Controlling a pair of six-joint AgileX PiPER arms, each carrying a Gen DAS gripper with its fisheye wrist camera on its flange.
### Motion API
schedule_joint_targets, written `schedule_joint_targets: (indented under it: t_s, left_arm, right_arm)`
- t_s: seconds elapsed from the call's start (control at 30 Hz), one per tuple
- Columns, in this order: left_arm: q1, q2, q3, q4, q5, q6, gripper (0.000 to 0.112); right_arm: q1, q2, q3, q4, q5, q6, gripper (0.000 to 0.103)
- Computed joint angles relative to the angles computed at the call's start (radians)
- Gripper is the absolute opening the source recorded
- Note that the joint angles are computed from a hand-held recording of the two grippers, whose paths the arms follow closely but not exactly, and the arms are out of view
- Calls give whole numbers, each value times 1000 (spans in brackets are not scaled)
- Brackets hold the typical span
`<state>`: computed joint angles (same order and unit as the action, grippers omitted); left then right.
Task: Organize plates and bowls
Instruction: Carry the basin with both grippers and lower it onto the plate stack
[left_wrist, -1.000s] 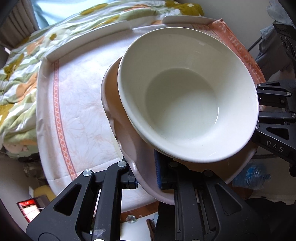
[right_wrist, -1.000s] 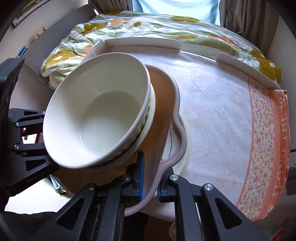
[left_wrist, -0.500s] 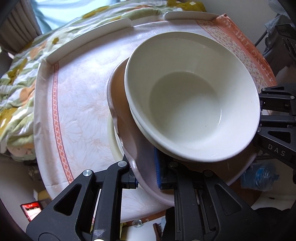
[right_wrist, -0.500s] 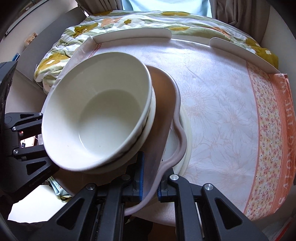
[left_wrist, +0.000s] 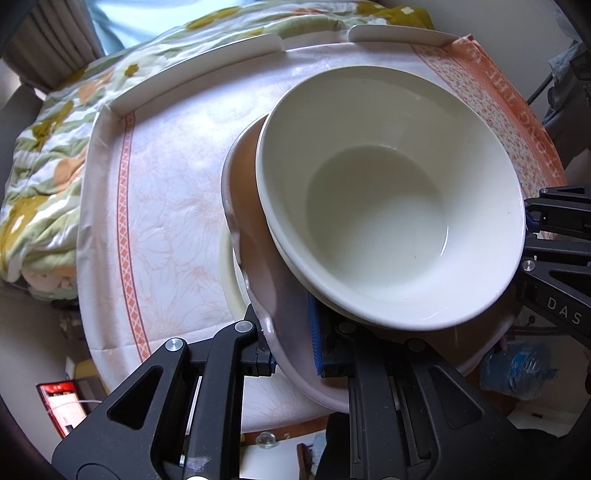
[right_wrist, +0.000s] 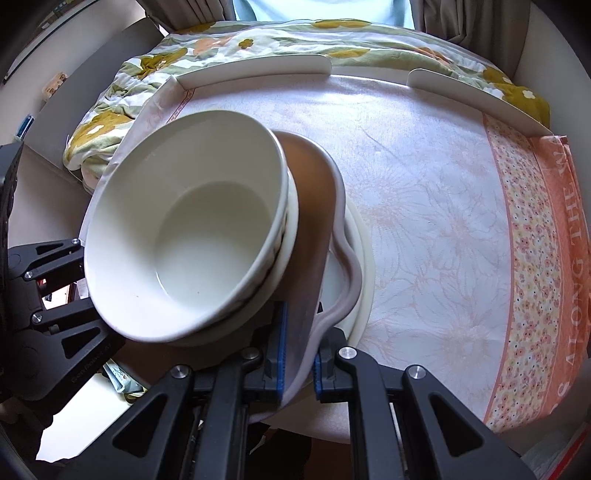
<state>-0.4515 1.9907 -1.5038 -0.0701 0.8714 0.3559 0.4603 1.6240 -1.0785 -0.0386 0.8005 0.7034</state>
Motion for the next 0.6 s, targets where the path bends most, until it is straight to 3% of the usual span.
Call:
schedule_joint_targets:
  t_s: [0.6]
  left_arm:
    - [-19, -23, -29, 72, 86, -127, 15]
  right_arm:
    - [-11, -40, -9, 33, 63, -4, 11]
